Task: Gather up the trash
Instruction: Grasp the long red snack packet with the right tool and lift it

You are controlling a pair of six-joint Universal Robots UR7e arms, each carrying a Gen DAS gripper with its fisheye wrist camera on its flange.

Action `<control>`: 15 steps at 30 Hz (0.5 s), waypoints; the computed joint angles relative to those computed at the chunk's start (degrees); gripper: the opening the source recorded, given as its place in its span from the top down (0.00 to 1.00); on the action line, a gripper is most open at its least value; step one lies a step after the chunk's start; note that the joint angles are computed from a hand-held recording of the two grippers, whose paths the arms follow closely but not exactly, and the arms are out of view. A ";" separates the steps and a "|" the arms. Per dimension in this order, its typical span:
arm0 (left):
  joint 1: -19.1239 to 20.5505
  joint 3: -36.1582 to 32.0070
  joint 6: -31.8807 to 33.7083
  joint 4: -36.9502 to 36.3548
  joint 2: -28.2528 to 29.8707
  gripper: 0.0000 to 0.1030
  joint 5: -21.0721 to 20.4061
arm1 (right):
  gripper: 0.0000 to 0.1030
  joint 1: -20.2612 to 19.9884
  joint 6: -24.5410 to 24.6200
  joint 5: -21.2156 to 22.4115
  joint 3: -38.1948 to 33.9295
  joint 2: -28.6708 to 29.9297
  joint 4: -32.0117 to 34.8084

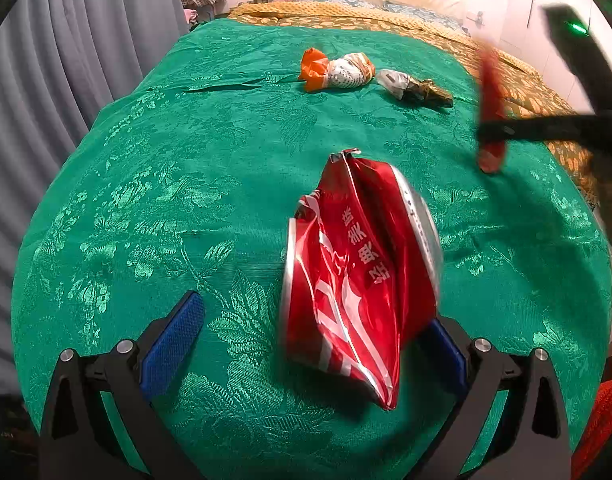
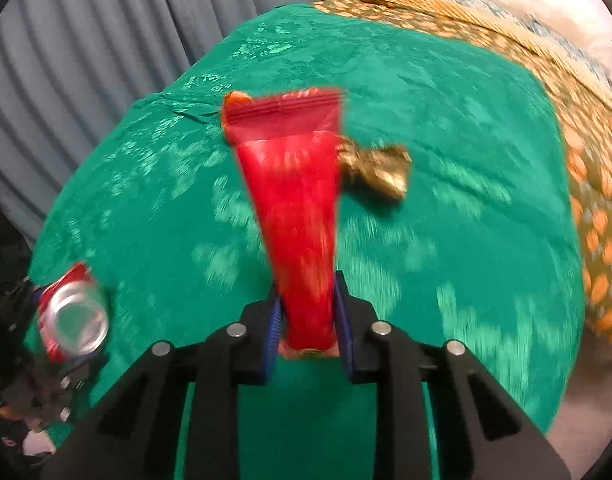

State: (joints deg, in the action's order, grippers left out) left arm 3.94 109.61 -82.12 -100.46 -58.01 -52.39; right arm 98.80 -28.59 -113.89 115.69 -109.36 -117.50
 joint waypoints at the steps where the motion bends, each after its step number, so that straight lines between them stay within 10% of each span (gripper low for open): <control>1: 0.00 0.00 0.00 0.00 0.00 0.04 0.00 | 0.77 0.00 0.90 0.19 0.31 -1.28 1.17; 11: 0.00 0.00 -0.03 -0.01 0.00 0.04 0.00 | 0.76 1.08 0.30 1.62 8.29 -15.64 5.55; 15: 0.00 -0.02 -0.02 -0.01 0.02 0.04 0.01 | 0.37 -2.34 -1.66 3.29 11.86 -23.27 8.11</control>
State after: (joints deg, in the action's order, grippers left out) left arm 3.94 109.60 -82.14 -100.47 -57.99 -52.38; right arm 96.46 -30.25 -110.60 127.55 -132.62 -109.39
